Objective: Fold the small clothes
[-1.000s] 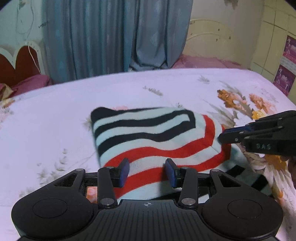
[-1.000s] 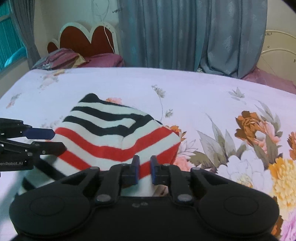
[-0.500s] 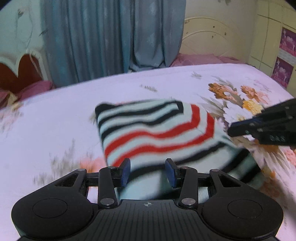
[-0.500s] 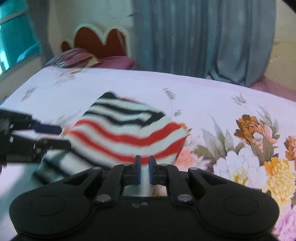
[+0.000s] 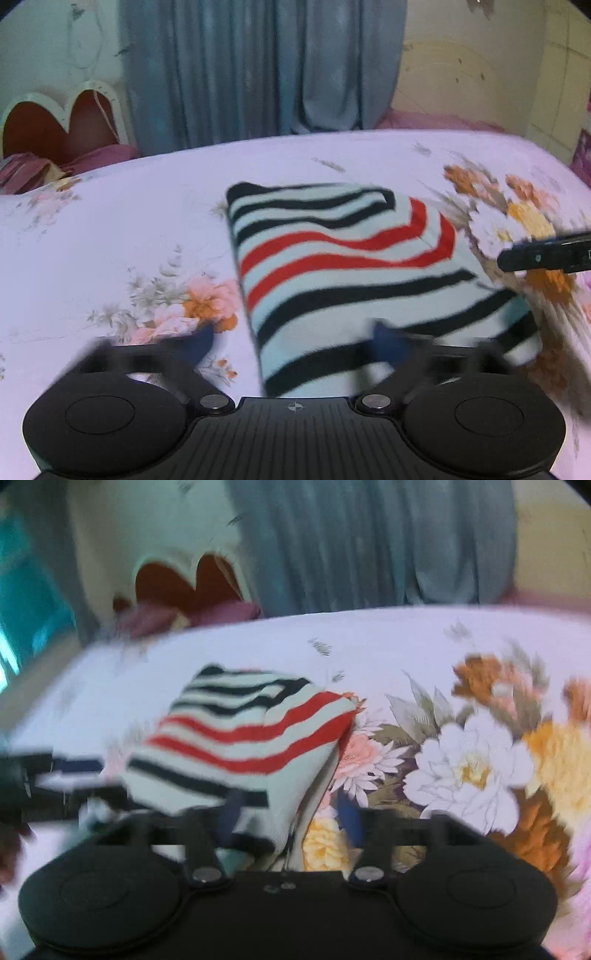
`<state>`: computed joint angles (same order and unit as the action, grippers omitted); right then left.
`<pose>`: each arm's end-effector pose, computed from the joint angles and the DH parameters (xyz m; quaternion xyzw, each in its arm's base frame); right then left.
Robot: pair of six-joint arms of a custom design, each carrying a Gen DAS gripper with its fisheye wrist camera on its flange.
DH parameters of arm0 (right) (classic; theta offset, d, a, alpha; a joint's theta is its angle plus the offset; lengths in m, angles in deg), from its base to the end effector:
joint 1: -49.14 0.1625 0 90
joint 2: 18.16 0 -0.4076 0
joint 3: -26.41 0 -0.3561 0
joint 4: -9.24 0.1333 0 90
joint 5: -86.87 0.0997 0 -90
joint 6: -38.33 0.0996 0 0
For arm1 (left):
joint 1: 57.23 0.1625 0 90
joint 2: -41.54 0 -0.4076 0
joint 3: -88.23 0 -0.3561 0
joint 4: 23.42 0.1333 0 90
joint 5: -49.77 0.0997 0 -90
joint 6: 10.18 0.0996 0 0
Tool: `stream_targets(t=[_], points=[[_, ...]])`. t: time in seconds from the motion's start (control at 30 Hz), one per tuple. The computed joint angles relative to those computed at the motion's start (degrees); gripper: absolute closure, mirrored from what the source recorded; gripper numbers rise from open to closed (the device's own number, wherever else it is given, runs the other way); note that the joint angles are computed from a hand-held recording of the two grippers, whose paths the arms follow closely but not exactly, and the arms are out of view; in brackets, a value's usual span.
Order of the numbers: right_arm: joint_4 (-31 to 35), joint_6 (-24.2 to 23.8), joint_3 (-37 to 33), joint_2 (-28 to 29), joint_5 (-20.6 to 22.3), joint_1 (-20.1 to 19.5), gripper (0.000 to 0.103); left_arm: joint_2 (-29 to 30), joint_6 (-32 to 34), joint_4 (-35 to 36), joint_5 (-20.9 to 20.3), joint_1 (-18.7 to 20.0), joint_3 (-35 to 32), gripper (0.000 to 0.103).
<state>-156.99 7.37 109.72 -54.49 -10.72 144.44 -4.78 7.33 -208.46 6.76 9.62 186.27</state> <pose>0.1849 -0.6924 0.1062 0.2845 -0.9227 0.2314 0.1184 -0.0547 -0.6523 0.1967 0.1581 0.8504 -0.3563 0.3534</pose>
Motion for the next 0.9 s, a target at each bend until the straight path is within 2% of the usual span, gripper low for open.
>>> stream_targets(t=[0.07,0.17,0.23,0.3,0.43,0.57,0.63,0.7,0.8,0.9], points=[[5.7,4.6,-2.9,0.4,2.9,-1.6,0.043,-0.9,-3.6,3.6,-3.2,1.3,-0.9,0.007],[13.9,12.0,-7.1,1.6,9.6,-4.8,0.044,-1.8,-11.4,10.7,-9.5,4.0,-3.3,0.008],[18.6,15.7,-9.8,2.8,13.3,-6.5,0.044,-1.3,-14.4,12.9,-11.3,5.4,-4.7,0.01],[20.7,18.0,-11.2,3.9,14.1,-7.3,0.044,-1.2,-17.3,15.0,-14.4,6.9,-5.7,0.011],[21.9,18.8,-11.8,4.9,16.7,-8.2,0.042,-0.4,-19.5,16.9,-19.2,8.9,-7.5,0.02],[24.7,17.7,-15.4,7.1,16.6,-7.3,0.043,1.1,-19.2,18.1,-20.0,9.4,-9.9,0.02],[25.7,17.3,-17.3,8.4,15.7,-6.5,0.055,2.1,-19.1,19.0,-20.1,9.5,-11.4,0.02],[25.0,16.3,-18.3,9.3,13.0,-5.3,0.061,2.7,-18.8,19.7,-20.2,9.6,-12.7,0.021],[22.3,12.9,-17.5,9.3,8.2,-3.1,0.068,2.8,-15.9,18.1,-20.9,9.3,-12.4,0.045],[18.0,10.1,-15.2,8.8,4.3,-1.1,0.069,2.1,-13.1,18.0,-21.8,9.2,-12.1,0.05]])
